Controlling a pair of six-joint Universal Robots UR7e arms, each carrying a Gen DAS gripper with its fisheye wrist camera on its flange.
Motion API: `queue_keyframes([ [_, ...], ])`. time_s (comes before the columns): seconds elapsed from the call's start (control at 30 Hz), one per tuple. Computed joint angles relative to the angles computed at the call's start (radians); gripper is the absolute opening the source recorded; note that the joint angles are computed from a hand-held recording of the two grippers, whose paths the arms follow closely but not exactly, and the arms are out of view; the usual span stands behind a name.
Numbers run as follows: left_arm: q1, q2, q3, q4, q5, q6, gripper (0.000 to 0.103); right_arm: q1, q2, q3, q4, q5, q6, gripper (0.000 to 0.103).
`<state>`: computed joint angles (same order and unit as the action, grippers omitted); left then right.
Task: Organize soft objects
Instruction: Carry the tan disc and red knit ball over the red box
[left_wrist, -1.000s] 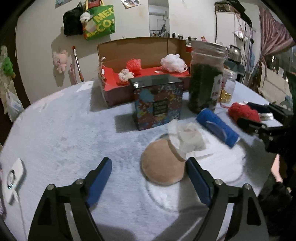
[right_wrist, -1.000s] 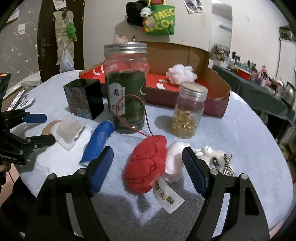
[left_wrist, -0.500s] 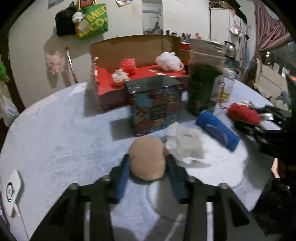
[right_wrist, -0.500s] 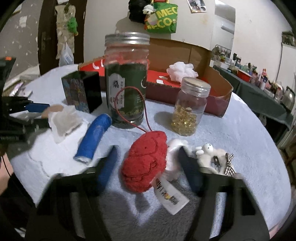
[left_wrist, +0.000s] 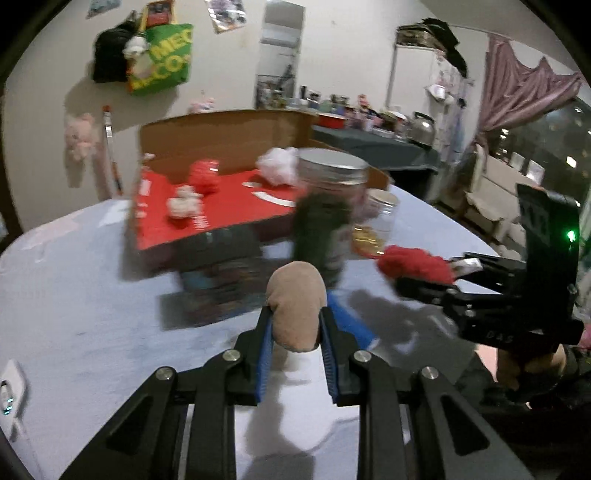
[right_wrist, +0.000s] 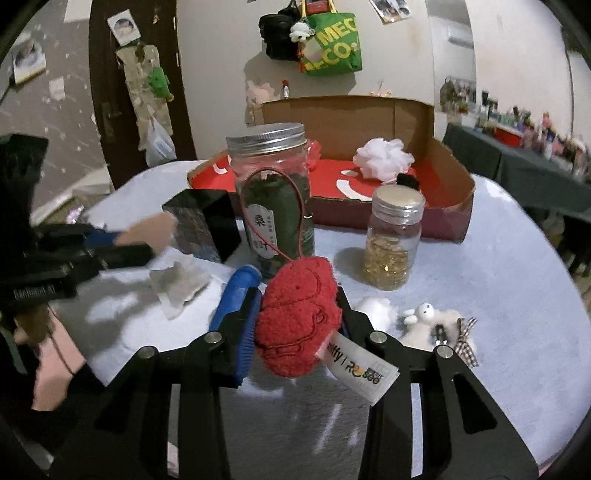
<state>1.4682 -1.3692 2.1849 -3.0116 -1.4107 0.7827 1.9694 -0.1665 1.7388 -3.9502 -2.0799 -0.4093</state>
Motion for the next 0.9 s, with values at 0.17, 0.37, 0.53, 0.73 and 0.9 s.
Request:
queue_keyframes([
  [0.17,-0.014,0.038,-0.014,0.039,-0.019,-0.025,0.025,-0.017,-0.017,0.017,0.021,0.026,0.024,0.036],
  [0.37,-0.025,0.063,-0.027,0.055,-0.013,-0.035,0.025,-0.028,-0.027,0.016,0.042,0.044,0.026,0.036],
  [0.53,-0.016,0.068,-0.039,0.069,0.001,-0.051,0.025,-0.033,-0.027,0.012,0.049,0.05,0.028,0.036],
  [0.73,0.001,0.044,-0.047,0.082,0.009,-0.057,0.025,-0.045,-0.051,0.04,0.049,0.079,0.052,0.036],
  [0.9,0.025,0.016,-0.064,0.097,0.013,-0.067,0.025,-0.061,-0.089,0.085,0.037,0.096,0.07,0.036],
])
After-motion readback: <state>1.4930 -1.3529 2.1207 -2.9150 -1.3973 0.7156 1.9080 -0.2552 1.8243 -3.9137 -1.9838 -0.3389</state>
